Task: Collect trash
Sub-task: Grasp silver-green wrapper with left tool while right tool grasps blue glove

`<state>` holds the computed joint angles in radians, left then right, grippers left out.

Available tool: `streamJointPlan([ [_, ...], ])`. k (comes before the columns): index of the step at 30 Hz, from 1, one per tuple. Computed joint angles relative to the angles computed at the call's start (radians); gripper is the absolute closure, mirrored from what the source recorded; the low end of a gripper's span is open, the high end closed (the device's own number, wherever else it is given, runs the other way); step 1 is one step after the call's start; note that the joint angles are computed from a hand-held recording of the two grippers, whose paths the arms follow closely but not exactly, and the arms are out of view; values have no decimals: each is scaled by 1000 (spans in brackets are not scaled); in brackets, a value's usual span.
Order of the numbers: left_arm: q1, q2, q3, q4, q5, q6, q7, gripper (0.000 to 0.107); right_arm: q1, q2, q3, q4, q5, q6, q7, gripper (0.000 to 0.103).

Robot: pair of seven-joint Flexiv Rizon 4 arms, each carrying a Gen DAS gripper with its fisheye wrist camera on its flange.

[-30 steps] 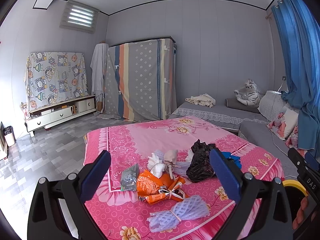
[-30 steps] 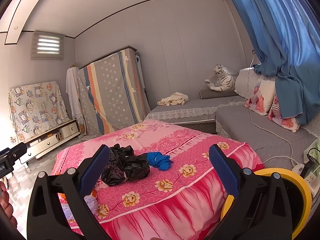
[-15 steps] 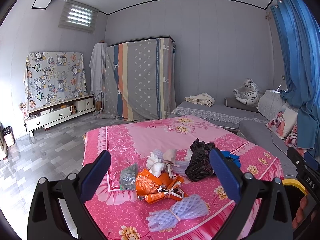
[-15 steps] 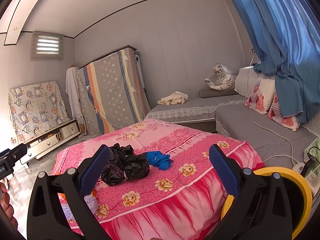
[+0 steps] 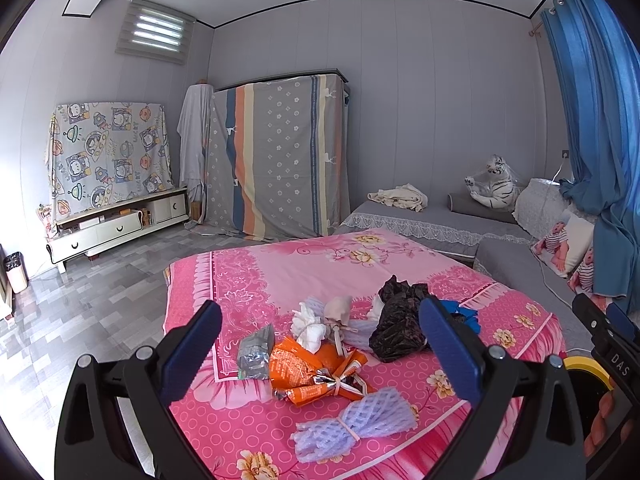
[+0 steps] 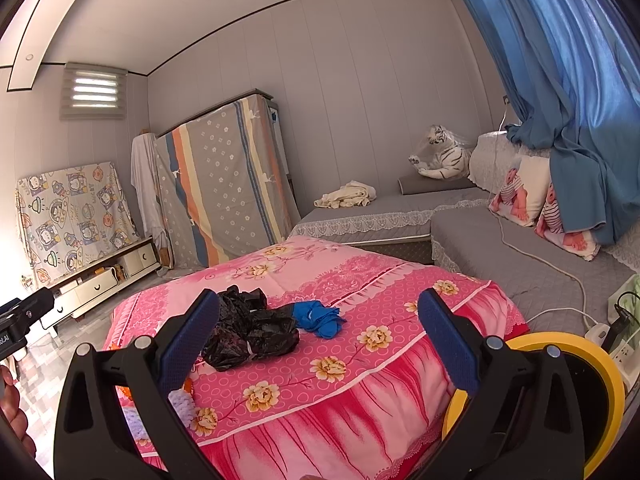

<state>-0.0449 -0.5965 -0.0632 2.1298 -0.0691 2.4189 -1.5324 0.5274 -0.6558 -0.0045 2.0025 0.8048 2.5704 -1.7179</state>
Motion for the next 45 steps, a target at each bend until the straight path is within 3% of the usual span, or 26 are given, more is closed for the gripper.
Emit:
streamJointPlan([
  [5, 56, -2, -31, -14, 89, -30, -27, 11, 0, 2, -1, -1, 3, -3, -4, 8],
  [10, 215, -36, -118, -64, 301, -41, -155, 11, 5, -12, -7, -14, 14, -11, -17, 8],
  [15, 281, -57, -127, -120, 326, -148, -212, 11, 7, -32, -13, -30, 16, -28, -32, 8],
  [20, 394, -93, -200, -166, 392, -256, -237, 11, -40, -39, 20, 15, -139, -25, 57, 8],
  [25, 489, -151, -283, -201, 464, -333, -181, 11, -104, -43, 46, 79, -381, -65, 188, 8],
  [30, 633, -213, -456, -220, 535, -481, -77, 11, -93, -47, 3, 74, -431, -150, 231, 8],
  [35, 632, -245, -495, -243, 500, -528, 26, 11, -21, -65, -106, 16, -376, -273, 199, 8],
  [37, 632, -267, -515, -267, 483, -543, 67, 11, -68, -73, -89, 1, -437, -307, 228, 8],
  [39, 585, -273, -475, -308, 437, -547, 96, 11, -86, -73, -89, -13, -466, -351, 258, 8],
  [42, 569, -294, -471, -353, 360, -582, 122, 11, -102, -89, -100, -35, -498, -368, 292, 8],
  [45, 552, -320, -469, -413, 281, -643, 152, 11, -65, -111, -169, -74, -469, -406, 300, 8],
])
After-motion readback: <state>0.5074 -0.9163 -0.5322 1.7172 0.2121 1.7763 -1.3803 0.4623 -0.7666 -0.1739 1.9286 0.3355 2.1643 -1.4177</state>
